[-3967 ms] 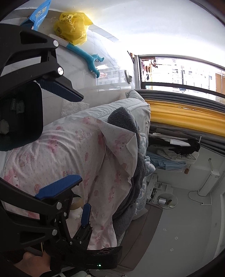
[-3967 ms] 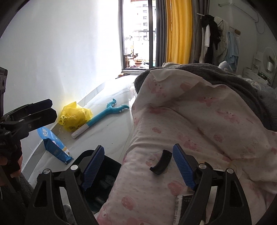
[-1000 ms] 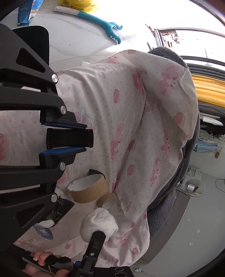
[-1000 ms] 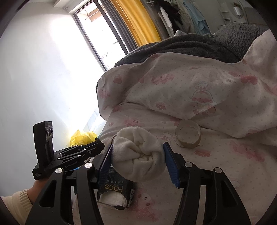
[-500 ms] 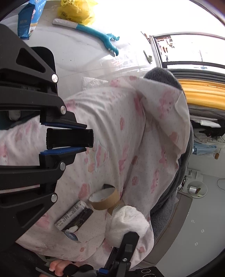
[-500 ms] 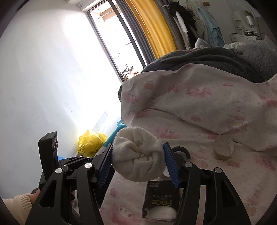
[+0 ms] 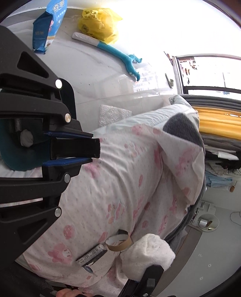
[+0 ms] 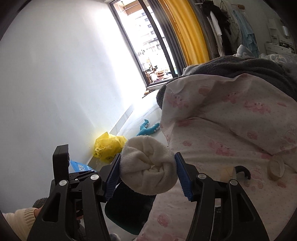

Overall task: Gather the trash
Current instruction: 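Carry the black clip to the teal bin with the left gripper while the right gripper carries the sock, then open the left gripper to drop the black clip into the bin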

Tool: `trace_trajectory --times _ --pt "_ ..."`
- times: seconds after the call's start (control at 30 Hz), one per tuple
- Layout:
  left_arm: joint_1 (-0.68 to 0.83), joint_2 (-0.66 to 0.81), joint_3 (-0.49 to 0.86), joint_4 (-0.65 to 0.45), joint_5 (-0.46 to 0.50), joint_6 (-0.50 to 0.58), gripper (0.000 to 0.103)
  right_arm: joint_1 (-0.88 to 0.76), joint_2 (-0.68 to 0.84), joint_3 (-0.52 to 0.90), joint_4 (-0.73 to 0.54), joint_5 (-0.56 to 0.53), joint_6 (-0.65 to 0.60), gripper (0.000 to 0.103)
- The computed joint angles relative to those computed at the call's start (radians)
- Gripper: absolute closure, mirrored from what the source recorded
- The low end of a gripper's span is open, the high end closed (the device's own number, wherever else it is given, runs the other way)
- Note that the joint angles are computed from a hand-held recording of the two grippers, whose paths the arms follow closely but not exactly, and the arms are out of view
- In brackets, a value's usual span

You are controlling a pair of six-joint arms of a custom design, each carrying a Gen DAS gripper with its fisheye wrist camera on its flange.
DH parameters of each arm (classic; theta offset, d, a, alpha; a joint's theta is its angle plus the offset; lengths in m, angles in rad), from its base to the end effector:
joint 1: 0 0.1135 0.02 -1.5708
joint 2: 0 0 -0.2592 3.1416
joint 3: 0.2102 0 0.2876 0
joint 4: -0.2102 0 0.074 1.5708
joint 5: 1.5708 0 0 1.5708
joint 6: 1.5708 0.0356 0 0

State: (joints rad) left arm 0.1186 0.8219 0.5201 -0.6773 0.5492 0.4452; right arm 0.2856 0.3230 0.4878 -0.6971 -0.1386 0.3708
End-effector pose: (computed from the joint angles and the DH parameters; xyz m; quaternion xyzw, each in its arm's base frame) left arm 0.1890 0.0038 0.1904 0.2277 0.8956 -0.1711 0.3417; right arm 0.1291 0.0430 0.2457 0.0026 0.8668 0.2165 0.4492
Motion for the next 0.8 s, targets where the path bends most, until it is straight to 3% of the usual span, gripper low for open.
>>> trace_trajectory --times 0.17,0.33,0.8 --pt "0.107 0.070 0.027 -0.036 0.028 0.102 0.081 0.185 0.130 0.029 0.076 0.133 0.054 0.044" --pt "0.176 0.146 0.048 -0.066 0.020 0.192 0.081 0.291 0.251 0.052 0.145 0.195 0.087 0.044" --pt "0.302 0.339 0.078 -0.139 -0.092 0.417 0.081 0.412 0.586 0.122 0.286 0.221 0.139 0.044"
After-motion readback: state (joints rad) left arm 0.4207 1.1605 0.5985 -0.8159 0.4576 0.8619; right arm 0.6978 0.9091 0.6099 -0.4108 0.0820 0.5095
